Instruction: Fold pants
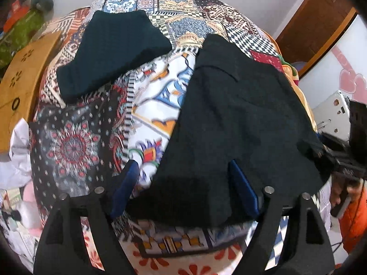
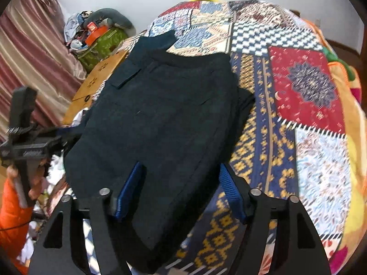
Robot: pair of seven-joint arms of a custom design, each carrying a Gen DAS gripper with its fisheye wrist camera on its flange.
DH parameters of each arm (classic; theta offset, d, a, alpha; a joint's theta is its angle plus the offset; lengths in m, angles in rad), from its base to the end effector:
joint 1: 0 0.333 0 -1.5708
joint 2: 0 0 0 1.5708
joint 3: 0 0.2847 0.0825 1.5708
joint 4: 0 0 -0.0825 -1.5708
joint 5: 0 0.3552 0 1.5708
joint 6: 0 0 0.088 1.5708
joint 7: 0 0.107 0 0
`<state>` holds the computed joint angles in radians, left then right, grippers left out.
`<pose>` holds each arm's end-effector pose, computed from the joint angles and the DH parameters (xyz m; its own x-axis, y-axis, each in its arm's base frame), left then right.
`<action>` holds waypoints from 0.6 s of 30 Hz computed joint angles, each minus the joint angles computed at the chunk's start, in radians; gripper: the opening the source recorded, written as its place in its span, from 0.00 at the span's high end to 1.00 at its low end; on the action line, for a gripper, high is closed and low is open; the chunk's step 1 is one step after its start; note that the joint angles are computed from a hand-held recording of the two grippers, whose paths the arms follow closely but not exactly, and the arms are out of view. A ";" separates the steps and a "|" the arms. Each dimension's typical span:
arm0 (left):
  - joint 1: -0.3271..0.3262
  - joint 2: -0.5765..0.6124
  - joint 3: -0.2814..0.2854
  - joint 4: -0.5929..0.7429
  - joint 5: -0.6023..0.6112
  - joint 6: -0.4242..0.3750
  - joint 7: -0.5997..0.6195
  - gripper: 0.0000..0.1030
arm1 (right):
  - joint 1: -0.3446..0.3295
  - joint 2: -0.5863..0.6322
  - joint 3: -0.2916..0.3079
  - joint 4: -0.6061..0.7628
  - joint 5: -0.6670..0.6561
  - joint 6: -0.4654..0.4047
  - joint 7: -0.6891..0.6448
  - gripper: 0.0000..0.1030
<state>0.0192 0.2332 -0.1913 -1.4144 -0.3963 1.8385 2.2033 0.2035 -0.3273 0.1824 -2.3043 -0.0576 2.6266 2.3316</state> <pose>0.6008 -0.1222 0.5674 -0.6808 -0.6909 0.2432 -0.7212 0.5743 -0.3874 0.4428 0.1889 0.5297 -0.2106 -0.9201 -0.3303 -0.7820 0.3614 -0.5078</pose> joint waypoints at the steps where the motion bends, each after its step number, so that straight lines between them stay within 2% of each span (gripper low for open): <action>1: 0.006 -0.025 0.001 -0.040 -0.017 0.010 0.001 0.21 | -0.003 0.002 0.004 0.004 -0.013 -0.002 -0.003 0.40; 3: 0.006 -0.052 0.006 -0.082 -0.031 0.025 -0.008 0.21 | -0.020 0.008 0.019 0.017 -0.071 -0.022 -0.002 0.41; 7: -0.007 -0.055 0.002 -0.072 -0.057 -0.021 -0.012 0.21 | -0.044 0.011 0.019 0.039 -0.157 -0.076 0.005 0.44; 11: -0.042 -0.106 -0.009 -0.134 -0.052 0.045 0.048 0.21 | -0.061 0.013 0.007 0.067 -0.197 -0.156 0.033 0.51; 13: -0.057 -0.125 -0.005 -0.156 -0.034 0.097 0.072 0.21 | -0.054 -0.004 0.001 0.072 -0.189 -0.180 0.041 0.51; 15: -0.064 -0.142 0.003 -0.179 -0.015 0.147 0.106 0.21 | -0.043 -0.042 0.000 0.054 -0.175 -0.153 0.051 0.51; 18: -0.055 -0.139 0.021 -0.174 -0.032 0.137 0.129 0.20 | -0.030 -0.086 0.004 0.024 -0.139 -0.095 0.044 0.50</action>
